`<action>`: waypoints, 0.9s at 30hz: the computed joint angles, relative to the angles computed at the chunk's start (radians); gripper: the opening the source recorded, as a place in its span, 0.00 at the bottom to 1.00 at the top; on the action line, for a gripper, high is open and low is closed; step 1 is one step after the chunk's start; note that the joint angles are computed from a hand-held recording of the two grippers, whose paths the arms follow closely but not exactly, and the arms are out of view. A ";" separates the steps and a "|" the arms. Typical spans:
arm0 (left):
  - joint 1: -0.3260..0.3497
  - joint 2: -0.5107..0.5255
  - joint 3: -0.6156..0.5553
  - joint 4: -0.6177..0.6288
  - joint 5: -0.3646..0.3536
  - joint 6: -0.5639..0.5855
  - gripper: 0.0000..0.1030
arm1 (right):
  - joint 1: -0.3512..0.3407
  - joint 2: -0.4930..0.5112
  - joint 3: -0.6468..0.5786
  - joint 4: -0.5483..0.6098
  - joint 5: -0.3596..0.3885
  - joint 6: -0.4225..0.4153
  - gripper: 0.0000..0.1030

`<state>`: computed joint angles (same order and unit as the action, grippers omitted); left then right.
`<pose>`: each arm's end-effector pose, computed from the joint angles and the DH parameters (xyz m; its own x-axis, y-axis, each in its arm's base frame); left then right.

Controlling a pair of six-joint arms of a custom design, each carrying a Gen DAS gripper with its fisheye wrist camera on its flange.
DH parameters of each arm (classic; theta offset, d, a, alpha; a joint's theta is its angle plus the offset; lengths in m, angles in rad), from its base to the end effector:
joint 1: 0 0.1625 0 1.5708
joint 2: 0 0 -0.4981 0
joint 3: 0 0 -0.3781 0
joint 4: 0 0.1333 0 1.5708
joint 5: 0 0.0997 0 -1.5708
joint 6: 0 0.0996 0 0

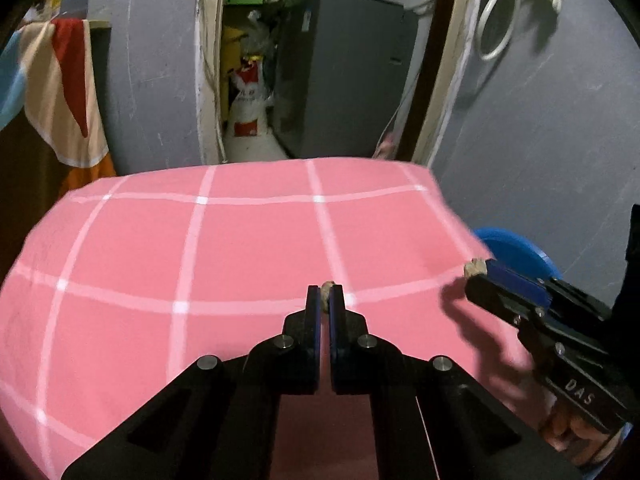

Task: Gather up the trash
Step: 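Lift both held crumbs and carry them over the blue bucket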

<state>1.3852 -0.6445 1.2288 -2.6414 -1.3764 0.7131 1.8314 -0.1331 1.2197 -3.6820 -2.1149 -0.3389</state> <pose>-0.0064 -0.8610 0.2134 -0.6352 0.6382 -0.4349 0.7651 0.5968 -0.2418 0.2836 -0.7464 -0.0651 -0.8427 0.0283 0.5377 -0.4390 0.5422 -0.7165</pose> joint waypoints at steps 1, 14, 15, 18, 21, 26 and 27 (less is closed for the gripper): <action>0.000 -0.006 0.018 -0.015 -0.006 -0.006 0.02 | 0.001 -0.001 0.008 -0.026 0.003 -0.007 0.22; -0.001 -0.048 0.095 -0.088 -0.045 -0.018 0.02 | 0.014 -0.001 0.078 -0.219 0.036 -0.054 0.22; 0.000 -0.055 0.106 -0.102 -0.060 -0.020 0.02 | 0.015 -0.001 0.084 -0.240 0.042 -0.064 0.22; 0.001 -0.075 0.139 -0.137 -0.112 -0.039 0.02 | 0.021 0.004 0.094 -0.309 0.053 -0.100 0.22; -0.004 -0.096 0.182 -0.191 -0.171 -0.052 0.02 | 0.028 0.006 0.109 -0.405 0.072 -0.144 0.22; -0.017 -0.126 0.263 -0.297 -0.286 -0.056 0.02 | 0.044 0.012 0.126 -0.565 0.067 -0.228 0.22; -0.020 -0.130 0.276 -0.313 -0.305 -0.055 0.02 | 0.048 0.012 0.131 -0.597 0.064 -0.245 0.22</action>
